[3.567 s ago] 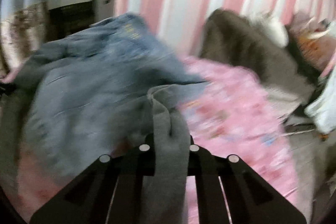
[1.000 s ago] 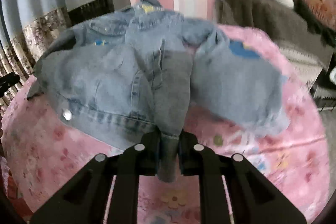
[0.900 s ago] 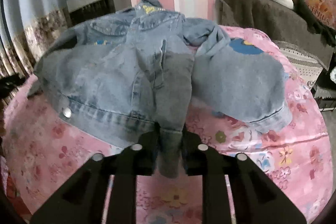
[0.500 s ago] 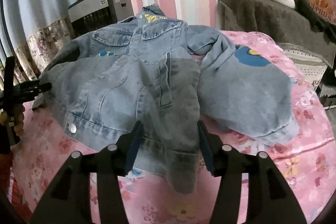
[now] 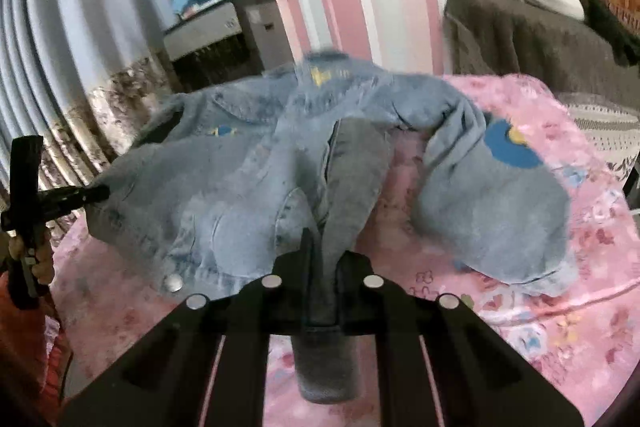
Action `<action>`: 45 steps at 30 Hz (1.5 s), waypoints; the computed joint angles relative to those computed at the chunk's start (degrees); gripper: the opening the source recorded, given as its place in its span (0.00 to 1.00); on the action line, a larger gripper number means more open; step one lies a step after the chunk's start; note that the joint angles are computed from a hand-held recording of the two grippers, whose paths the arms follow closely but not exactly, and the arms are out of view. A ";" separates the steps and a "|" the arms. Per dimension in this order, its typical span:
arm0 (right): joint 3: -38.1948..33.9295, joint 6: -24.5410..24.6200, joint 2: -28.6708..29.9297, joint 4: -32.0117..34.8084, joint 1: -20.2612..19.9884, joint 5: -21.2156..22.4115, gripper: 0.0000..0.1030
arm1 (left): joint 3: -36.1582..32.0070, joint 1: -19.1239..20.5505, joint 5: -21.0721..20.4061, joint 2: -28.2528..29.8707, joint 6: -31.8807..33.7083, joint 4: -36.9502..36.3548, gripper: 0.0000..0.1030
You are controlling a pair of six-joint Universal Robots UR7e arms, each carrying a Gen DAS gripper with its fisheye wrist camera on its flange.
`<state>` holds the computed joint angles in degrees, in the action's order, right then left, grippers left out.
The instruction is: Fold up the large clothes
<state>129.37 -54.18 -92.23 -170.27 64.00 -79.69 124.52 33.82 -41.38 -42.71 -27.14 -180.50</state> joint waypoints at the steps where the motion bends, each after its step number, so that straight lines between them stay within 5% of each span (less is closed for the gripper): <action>1: 0.82 -0.51 -1.52 0.53 -0.39 0.42 0.09 | 1.36 -1.25 -0.39 -0.87 -1.52 0.20 0.10; 7: 4.06 -3.16 -5.99 2.58 -4.11 -1.99 0.09 | 8.63 -5.89 -3.08 -3.08 -13.21 3.27 0.10; 12: 6.11 -5.80 -2.47 -5.63 -5.54 -6.75 0.07 | 10.58 -4.58 -2.37 -0.21 -16.99 2.95 0.12; 16: 5.29 -5.42 -3.33 -5.14 -6.01 -4.16 0.16 | 10.28 -5.97 4.24 -0.17 -19.57 6.37 0.51; 18: 4.22 -4.31 -2.54 -7.06 -5.09 -4.00 0.43 | 10.29 -6.79 7.93 -1.07 -19.72 7.96 0.72; 19: 3.60 -3.40 -2.06 -8.46 -4.54 -3.65 0.47 | 10.12 -7.14 9.72 -1.39 -19.14 7.90 0.82; 22: 1.22 -0.80 -0.65 -9.13 -2.69 -3.69 0.50 | 7.98 -6.24 13.24 -2.16 -16.79 10.05 0.87; 26: -2.27 1.29 3.61 -13.03 0.55 -7.42 0.67 | 4.32 -3.89 17.37 -1.47 -13.20 10.55 0.96; 32: -6.35 0.23 10.61 -22.37 5.25 -15.47 0.86 | -0.24 1.59 19.34 -0.95 -7.35 8.95 0.97; 36: -9.73 0.79 13.23 -22.07 6.64 -17.78 0.87 | -2.37 5.47 19.57 -1.00 -4.27 7.98 0.97; 40: -13.20 3.65 15.60 -19.27 7.37 -17.77 0.87 | -5.16 11.44 17.38 -2.68 -7.81 15.76 0.96; 42: -13.96 4.11 16.58 -18.81 7.78 -17.75 0.87 | -6.93 13.98 16.52 -2.76 -9.65 19.71 0.88; 45: -15.39 3.71 18.61 -18.85 9.00 -18.61 0.87 | -9.60 18.59 12.20 -2.83 -7.50 18.52 0.44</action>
<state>113.98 -50.47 -73.63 -189.12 73.00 -98.30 114.92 52.42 -29.18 -45.53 -34.64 -161.98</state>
